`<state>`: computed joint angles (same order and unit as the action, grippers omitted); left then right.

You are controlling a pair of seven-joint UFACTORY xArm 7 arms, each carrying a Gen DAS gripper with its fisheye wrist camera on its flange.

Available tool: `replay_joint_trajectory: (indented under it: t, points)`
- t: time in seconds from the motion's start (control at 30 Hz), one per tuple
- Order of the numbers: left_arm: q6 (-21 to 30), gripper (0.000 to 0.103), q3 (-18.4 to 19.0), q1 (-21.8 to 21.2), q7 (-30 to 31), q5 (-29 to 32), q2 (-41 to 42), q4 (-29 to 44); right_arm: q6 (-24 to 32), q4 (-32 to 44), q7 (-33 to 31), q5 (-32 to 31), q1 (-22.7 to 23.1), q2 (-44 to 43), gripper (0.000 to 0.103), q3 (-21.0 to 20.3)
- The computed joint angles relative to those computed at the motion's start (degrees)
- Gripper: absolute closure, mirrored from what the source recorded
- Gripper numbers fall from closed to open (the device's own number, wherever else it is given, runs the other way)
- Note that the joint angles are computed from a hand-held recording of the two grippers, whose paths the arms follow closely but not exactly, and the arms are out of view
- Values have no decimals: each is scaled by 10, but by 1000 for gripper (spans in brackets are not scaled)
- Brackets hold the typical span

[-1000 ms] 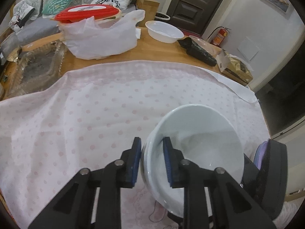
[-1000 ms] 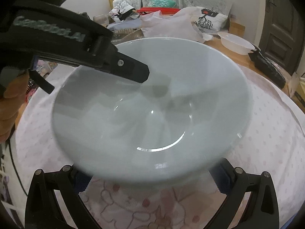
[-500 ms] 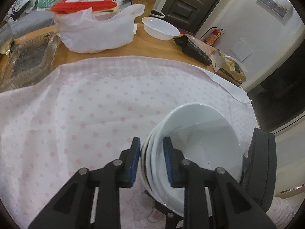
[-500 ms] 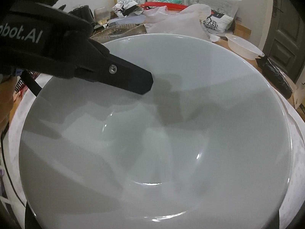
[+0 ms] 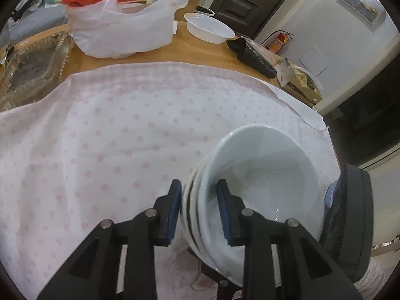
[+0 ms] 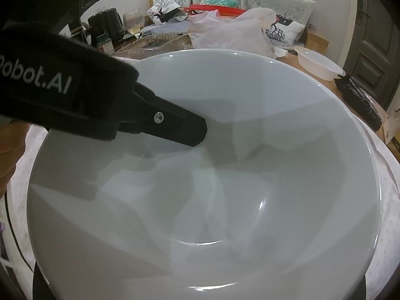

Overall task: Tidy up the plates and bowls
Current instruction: 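Lift the stacked bowls with both grippers off the cloth, then carry the stacked bowls with both grippers over the purple plate stack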

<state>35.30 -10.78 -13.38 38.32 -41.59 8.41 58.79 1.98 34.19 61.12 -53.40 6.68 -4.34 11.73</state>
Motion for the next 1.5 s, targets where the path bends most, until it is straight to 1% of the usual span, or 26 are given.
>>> replay_joint_trajectory:
  t: [0.07,0.13,0.3,0.43,0.47,0.5,0.63,0.7,0.9,1.03,1.27,1.3,1.5]
  points:
    - [-8,76,0,-3,-2,9,-4,-5,-6,6,47,-50,-15,-2,1,8]
    - [-13,76,-1,-5,-4,12,-8,-9,-11,8,53,-55,-14,-1,1,3]
    - [-16,76,0,-8,5,5,-24,-21,-7,9,86,-93,-19,-9,1,5]
    - [-23,76,3,-16,1,10,-47,-35,-8,-3,114,-111,-24,-34,1,14]
    - [-23,76,4,-19,1,11,-53,-39,-12,-1,119,-121,-33,-34,1,17]
    - [-23,76,5,-21,1,12,-59,-42,-11,-8,118,-116,-33,-44,1,21]
    - [-24,76,12,-32,-4,16,-89,-58,-9,-29,99,-81,-41,-81,1,42]
    - [-22,77,16,-37,-12,21,-105,-67,-7,-42,75,-47,-34,-99,1,44]
    - [-16,77,24,-58,-30,34,-148,-90,11,-90,-5,59,10,-168,1,27]
    - [-19,77,27,-75,-44,42,-179,-108,19,-112,-31,99,15,-206,1,32]
    - [-24,77,29,-109,-82,61,-224,-131,50,-161,-90,175,55,-295,1,13]
    - [-25,77,28,-113,-87,64,-229,-133,48,-159,-97,181,49,-292,1,16]
    - [-29,77,20,-138,-130,90,-253,-144,79,-199,-141,240,77,-365,1,5]
